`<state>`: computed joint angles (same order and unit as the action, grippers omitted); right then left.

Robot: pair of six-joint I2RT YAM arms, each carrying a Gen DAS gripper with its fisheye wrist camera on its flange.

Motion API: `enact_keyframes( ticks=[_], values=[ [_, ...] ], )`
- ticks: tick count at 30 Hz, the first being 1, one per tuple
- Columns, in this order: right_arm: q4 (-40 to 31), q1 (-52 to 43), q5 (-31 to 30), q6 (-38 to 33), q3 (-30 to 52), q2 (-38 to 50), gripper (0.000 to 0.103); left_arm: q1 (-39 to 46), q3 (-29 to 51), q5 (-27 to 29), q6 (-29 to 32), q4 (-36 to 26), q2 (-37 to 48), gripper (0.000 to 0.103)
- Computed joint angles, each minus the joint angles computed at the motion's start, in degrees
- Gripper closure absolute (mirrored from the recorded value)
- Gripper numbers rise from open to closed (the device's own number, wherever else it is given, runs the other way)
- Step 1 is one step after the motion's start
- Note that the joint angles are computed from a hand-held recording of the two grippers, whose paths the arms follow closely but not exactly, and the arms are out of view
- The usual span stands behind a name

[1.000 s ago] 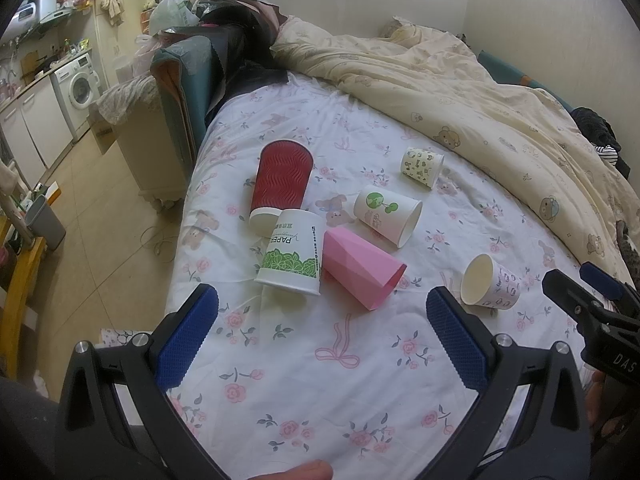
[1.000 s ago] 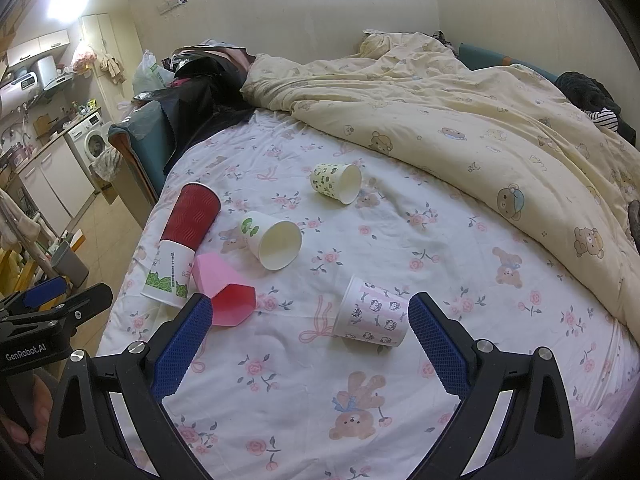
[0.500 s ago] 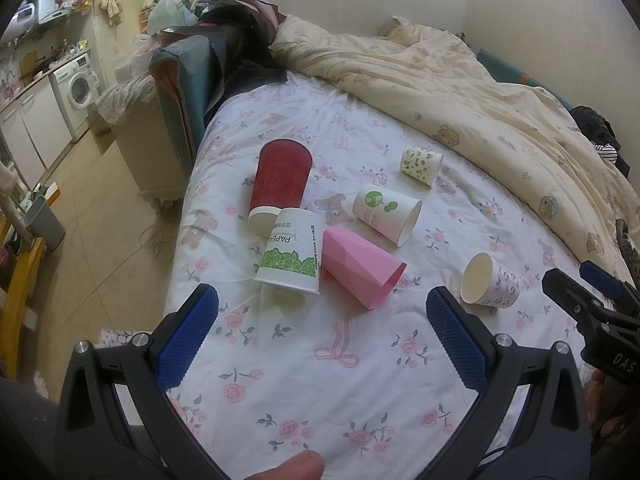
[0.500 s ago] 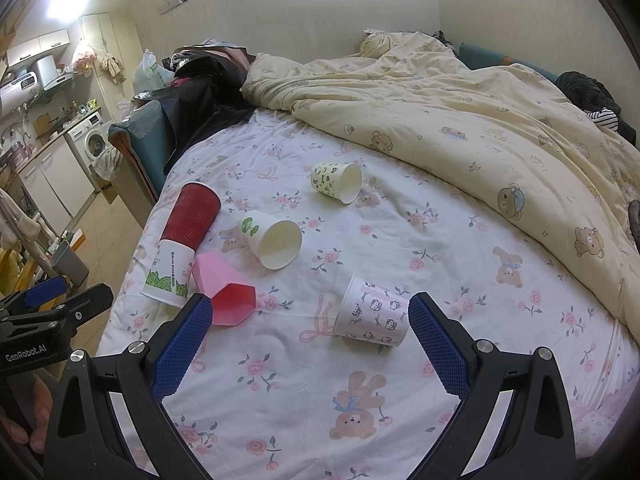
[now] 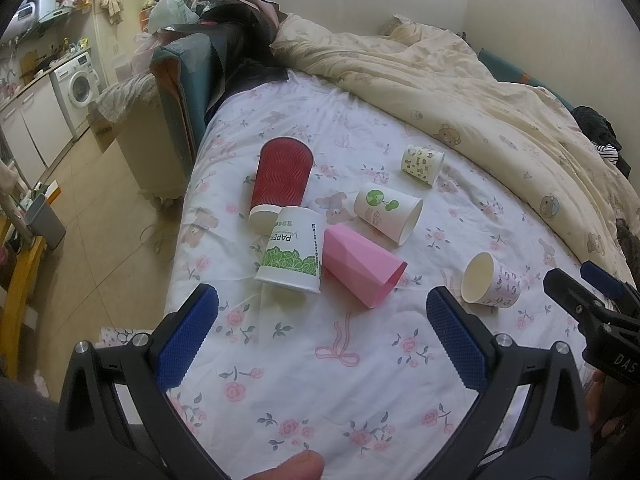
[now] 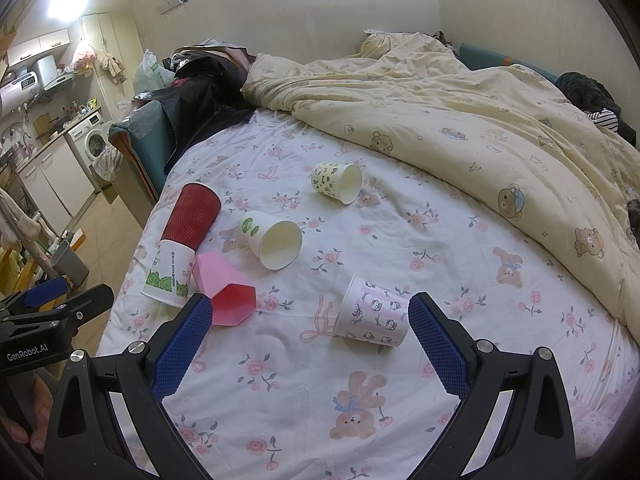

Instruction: Flip cup upside down

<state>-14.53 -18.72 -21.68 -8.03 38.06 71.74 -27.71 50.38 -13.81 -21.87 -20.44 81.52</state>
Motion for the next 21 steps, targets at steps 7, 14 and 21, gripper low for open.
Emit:
enact_keyframes(
  ticks=[7, 14, 21],
  values=[
    [-0.1, 0.0, 0.0, -0.1, 0.0, -0.1, 0.002, 0.1, 0.0, 0.1, 0.0, 0.0, 0.1, 0.000],
    [0.0, 0.1, 0.0, 0.0, -0.1, -0.2, 0.002, -0.1, -1.4, -0.3, -0.4, 0.8, -0.3, 0.000],
    [-0.1, 0.1, 0.2, 0.0, -0.1, -0.2, 0.002, 0.0, -0.1, -0.1, 0.4, -0.6, 0.2, 0.000]
  ],
)
